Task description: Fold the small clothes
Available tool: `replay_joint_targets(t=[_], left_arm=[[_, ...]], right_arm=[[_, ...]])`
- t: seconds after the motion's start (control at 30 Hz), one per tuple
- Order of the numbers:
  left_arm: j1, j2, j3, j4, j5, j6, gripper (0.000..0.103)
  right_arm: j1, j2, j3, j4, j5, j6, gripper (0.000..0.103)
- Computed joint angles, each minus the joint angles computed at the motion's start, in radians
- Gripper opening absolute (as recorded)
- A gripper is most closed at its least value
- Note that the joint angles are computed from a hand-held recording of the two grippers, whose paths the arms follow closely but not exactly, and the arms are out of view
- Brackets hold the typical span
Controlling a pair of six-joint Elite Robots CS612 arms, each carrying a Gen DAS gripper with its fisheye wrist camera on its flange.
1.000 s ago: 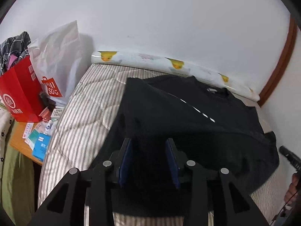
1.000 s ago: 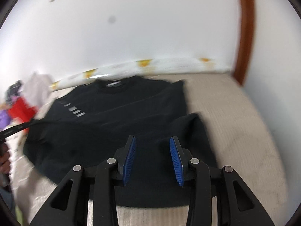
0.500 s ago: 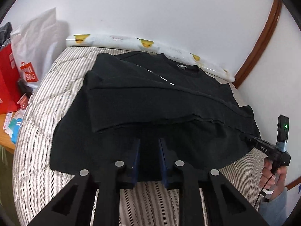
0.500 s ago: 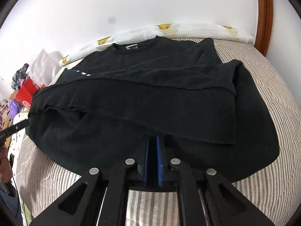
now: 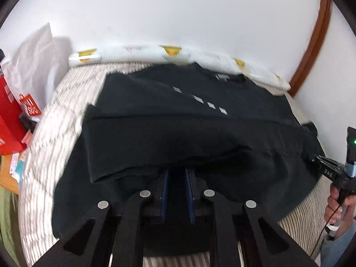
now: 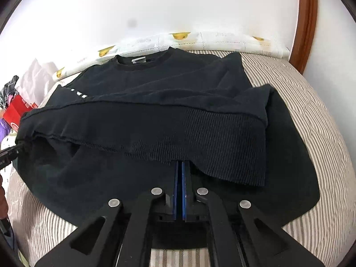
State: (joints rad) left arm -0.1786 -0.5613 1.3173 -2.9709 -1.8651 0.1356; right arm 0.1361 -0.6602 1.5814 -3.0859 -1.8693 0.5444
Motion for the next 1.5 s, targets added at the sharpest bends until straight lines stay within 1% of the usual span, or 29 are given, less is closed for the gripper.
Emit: replay_joint_targets(t=[0.07, 0.13, 0.2, 0.37, 0.47, 0.53, 0.6, 0.63, 0.73, 0.83, 0.87, 0.9, 0.93, 0.97, 1.0, 1.1, 1.17, 1.27, 1.3, 1.37, 1.43, 1.5], left_arm=[[-0.003, 0.013, -0.033, 0.020, 0.017, 0.005, 0.014], [-0.004, 0.028, -0.063, 0.033, 0.024, -0.002, 0.014], [-0.006, 0.043, -0.092, 0.038, 0.039, -0.010, 0.014], [-0.003, 0.079, -0.171, 0.083, 0.033, -0.036, 0.014], [-0.005, 0.092, -0.202, 0.094, 0.044, -0.049, 0.014], [-0.003, 0.095, -0.216, 0.100, 0.039, -0.065, 0.014], [0.000, 0.091, -0.214, 0.081, 0.026, -0.081, 0.014], [0.002, 0.085, -0.204, 0.057, 0.018, -0.086, 0.014], [0.004, 0.069, -0.180, 0.029, 0.026, -0.078, 0.014], [0.009, 0.049, -0.143, 0.012, 0.045, -0.065, 0.014], [0.012, 0.042, -0.129, 0.009, 0.051, -0.064, 0.016], [0.015, 0.036, -0.113, 0.009, 0.058, -0.068, 0.017], [0.020, 0.032, -0.104, 0.013, 0.061, -0.072, 0.018], [0.025, 0.025, -0.087, 0.017, 0.063, -0.078, 0.018], [0.029, 0.019, -0.071, 0.021, 0.064, -0.080, 0.018], [0.045, 0.003, -0.023, 0.017, 0.062, -0.095, 0.019], [0.059, -0.010, 0.009, 0.011, 0.040, -0.110, 0.024], [0.077, -0.026, 0.057, -0.017, 0.014, -0.129, 0.035], [0.082, -0.031, 0.073, -0.027, 0.008, -0.128, 0.037], [0.090, -0.038, 0.099, -0.034, -0.004, -0.124, 0.046], [0.095, -0.041, 0.115, -0.038, -0.002, -0.140, 0.051], [0.107, -0.037, 0.117, -0.028, -0.035, -0.161, 0.052]], right_arm=[[-0.005, 0.005, -0.016, 0.001, -0.013, -0.012, 0.001], [-0.006, 0.014, -0.046, 0.028, -0.055, -0.030, 0.001], [-0.014, 0.027, -0.080, 0.054, -0.075, -0.044, 0.001], [-0.038, 0.059, -0.150, 0.094, -0.062, -0.044, 0.001], [-0.047, 0.071, -0.186, 0.101, -0.057, -0.041, 0.001], [-0.049, 0.073, -0.204, 0.091, -0.059, -0.048, 0.001], [-0.045, 0.070, -0.214, 0.064, -0.089, -0.055, 0.001], [-0.043, 0.066, -0.213, 0.047, -0.100, -0.061, 0.001], [-0.038, 0.042, -0.182, -0.013, -0.110, -0.072, 0.003], [-0.032, 0.012, -0.129, -0.046, -0.141, -0.072, 0.008], [-0.031, 0.001, -0.107, -0.054, -0.148, -0.067, 0.012], [-0.030, -0.013, -0.076, -0.065, -0.155, -0.057, 0.020], [-0.030, -0.027, -0.043, -0.071, -0.159, -0.044, 0.026], [-0.030, -0.038, -0.017, -0.074, -0.161, -0.031, 0.037], [-0.030, -0.053, 0.018, -0.075, -0.159, -0.015, 0.044], [-0.026, -0.087, 0.101, -0.065, -0.161, 0.016, 0.048], [-0.021, -0.105, 0.144, -0.048, -0.168, 0.039, 0.050], [-0.017, -0.128, 0.207, -0.046, -0.164, 0.084, 0.055], [-0.017, -0.134, 0.227, -0.047, -0.155, 0.103, 0.056], [-0.018, -0.139, 0.254, -0.052, -0.135, 0.133, 0.056], [-0.019, -0.141, 0.273, -0.045, -0.113, 0.169, 0.056], [-0.021, -0.139, 0.291, -0.072, -0.076, 0.213, 0.057]])
